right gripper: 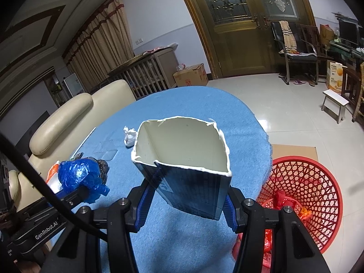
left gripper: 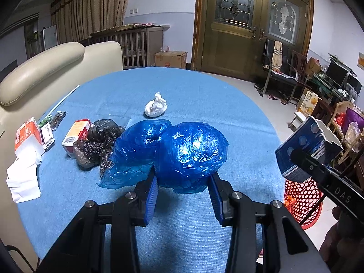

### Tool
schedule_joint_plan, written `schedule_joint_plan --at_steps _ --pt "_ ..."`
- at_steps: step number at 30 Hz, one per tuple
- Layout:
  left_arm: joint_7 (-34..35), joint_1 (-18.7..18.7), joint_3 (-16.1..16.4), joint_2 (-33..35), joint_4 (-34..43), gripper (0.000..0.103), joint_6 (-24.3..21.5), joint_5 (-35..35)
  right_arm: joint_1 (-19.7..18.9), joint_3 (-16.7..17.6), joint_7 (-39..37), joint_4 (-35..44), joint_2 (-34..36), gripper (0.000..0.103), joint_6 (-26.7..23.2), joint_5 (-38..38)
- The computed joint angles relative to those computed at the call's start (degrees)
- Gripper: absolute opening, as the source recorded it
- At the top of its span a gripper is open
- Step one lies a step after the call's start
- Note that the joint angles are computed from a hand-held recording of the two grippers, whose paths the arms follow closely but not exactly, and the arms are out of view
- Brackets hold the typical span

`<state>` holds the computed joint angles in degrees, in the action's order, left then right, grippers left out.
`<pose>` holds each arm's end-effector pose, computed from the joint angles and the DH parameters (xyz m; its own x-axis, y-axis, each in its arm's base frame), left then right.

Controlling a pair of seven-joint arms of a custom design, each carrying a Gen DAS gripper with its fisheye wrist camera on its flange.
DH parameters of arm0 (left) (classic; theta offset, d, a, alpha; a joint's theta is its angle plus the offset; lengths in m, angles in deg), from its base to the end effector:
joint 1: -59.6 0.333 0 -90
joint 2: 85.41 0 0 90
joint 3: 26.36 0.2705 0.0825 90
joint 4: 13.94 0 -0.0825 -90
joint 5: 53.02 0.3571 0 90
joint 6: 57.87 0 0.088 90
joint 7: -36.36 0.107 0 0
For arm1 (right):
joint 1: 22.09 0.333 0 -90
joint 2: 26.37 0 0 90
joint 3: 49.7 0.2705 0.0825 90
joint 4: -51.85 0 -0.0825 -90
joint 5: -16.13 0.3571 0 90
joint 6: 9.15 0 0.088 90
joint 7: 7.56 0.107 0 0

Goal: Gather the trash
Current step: 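Carry both items over the red basket and open both tools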

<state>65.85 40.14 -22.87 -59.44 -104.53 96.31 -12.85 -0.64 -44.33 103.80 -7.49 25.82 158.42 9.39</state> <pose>0.6465 -0.2135 0.4162 0.1978 -0.9785 0.0588 -0.6710 -0.1789 -0.7195 0.6930 0.3226 0.3942 0.2503 -0.9299 -0.2694 -0.6145 0.0625 -0.7864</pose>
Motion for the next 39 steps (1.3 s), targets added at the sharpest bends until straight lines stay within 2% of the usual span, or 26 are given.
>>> schedule_joint_plan --at_steps 9,15,20,24,29,32,36,39 --pt "-2.6 0.1 0.5 -1.5 -2.4 0.043 1.5 1.2 0.5 -0.6 -0.3 1.1 0.3 0.057 -0.9 -0.2" --pt "-4.6 0.2 0.5 -3.0 -4.2 0.043 2.7 2.7 1.6 -2.0 1.3 -1.3 -1.3 0.057 0.4 -1.5" --pt "-4.7 0.8 -0.2 -3.2 -4.3 0.043 3.0 3.0 2.0 -3.0 3.5 -5.9 -4.2 0.057 2.9 -2.9" --pt "-3.8 0.5 -0.5 -2.6 -3.0 0.043 3.3 3.0 2.2 -5.1 6.7 -13.1 -8.4 0.057 6.3 -4.6" --pt "2.5 -0.4 -2.4 1.1 2.6 0.043 2.2 -0.1 3.1 -10.7 14.6 -27.3 -15.8 0.057 12.1 -6.9" --pt "7.8 -1.4 -3.4 4.9 8.0 0.043 1.4 -3.7 3.3 -14.2 19.2 -33.9 -18.7 0.057 13.7 -7.9" --pt "16.1 -2.7 -5.1 11.6 17.2 0.043 -0.7 -10.0 1.3 -15.5 22.7 -38.4 -20.3 0.057 13.4 -8.7" --pt "22.8 -3.8 -6.3 18.6 27.8 0.043 -4.3 -14.8 -2.1 -13.5 22.3 -38.2 -19.8 0.057 12.0 -9.2"
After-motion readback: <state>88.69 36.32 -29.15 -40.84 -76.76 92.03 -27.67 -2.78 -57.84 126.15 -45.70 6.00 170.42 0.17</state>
